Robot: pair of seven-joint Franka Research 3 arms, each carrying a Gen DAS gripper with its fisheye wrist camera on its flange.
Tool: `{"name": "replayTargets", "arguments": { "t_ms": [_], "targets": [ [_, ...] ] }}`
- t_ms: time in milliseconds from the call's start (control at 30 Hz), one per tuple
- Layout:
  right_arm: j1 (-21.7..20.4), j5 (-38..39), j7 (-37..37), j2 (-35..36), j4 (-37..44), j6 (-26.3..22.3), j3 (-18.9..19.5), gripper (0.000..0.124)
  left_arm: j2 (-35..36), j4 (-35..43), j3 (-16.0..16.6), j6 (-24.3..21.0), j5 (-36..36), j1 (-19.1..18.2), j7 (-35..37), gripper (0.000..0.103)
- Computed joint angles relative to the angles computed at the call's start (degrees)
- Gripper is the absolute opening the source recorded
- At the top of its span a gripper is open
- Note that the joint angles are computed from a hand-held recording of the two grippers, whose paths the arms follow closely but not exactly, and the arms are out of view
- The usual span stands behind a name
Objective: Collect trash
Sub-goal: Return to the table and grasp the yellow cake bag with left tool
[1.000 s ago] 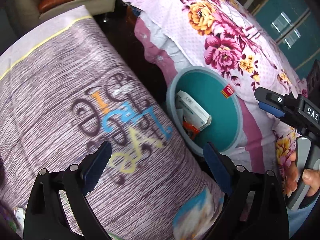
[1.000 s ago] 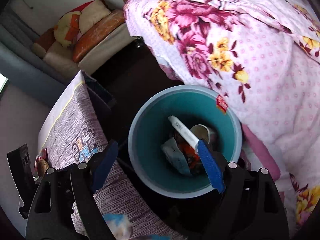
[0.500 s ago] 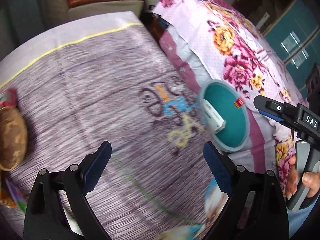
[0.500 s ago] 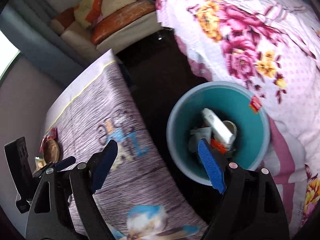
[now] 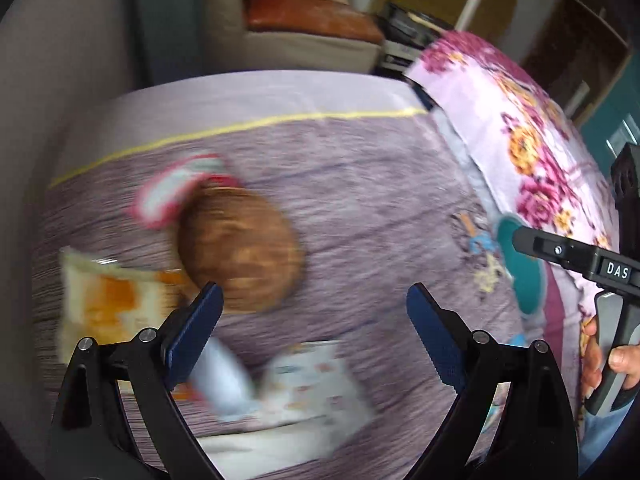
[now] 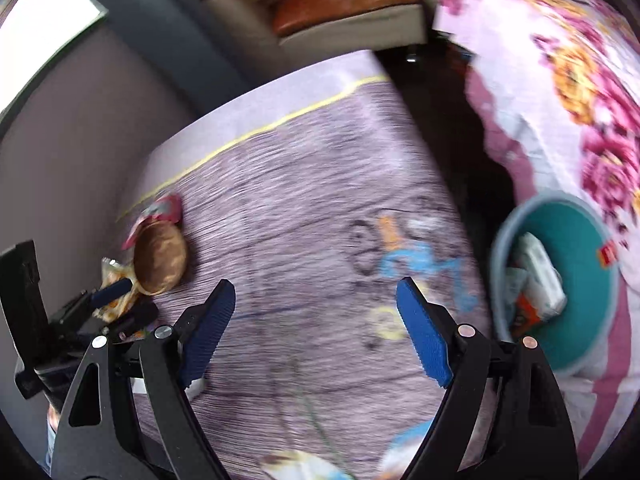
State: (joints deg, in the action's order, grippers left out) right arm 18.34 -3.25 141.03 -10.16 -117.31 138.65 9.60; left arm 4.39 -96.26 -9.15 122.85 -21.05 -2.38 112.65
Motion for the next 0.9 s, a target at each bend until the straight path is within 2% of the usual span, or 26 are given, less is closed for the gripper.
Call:
{"name": "replayTargets", "arguments": {
  "t_ms": [133, 333, 600, 700, 800, 900],
  "targets": [
    [1.5, -0.1, -3.0, 7.1, 7.9, -1.2, 0.3, 0.079, 0.6, 0.8, 1.9, 0.5, 0.6, 2.5, -0.7, 0.093],
    [5.1, 2.4, -9.0, 18.3, 20.6, -3.6, -1.3, 0.079, 1.1, -0.6, 3.3, 3.9, 3.8, 5.2, -2.7, 0.093],
    [8.5, 4.8, -12.8, 27.5, 31.6, -6.9, -3.6, 0.079, 3.4, -1.1, 3.0, 0.7, 3.3, 7.6, -2.8, 0.093],
    [9.3, 6.1, -15.3, 31.8, 36.7, -8.1, -3.7, 0.071, 3.6, -2.3, 2.9, 0.1, 1.5, 8.3, -2.1, 0.094],
    [9.6, 7.2, -17.0, 33.7, 38.9, -9.1, -4.1, 0.064, 4.0, -2.3, 2.9, -0.2, -0.7, 9.0, -2.0, 0.099],
    [10.0, 8.3, -18.6, 36.3, 41.6, -8.8, -4.4, 0.057, 4.1, -1.9, 2.9, -2.1, -3.6, 10.0, -1.0, 0.099]
  ]
}}
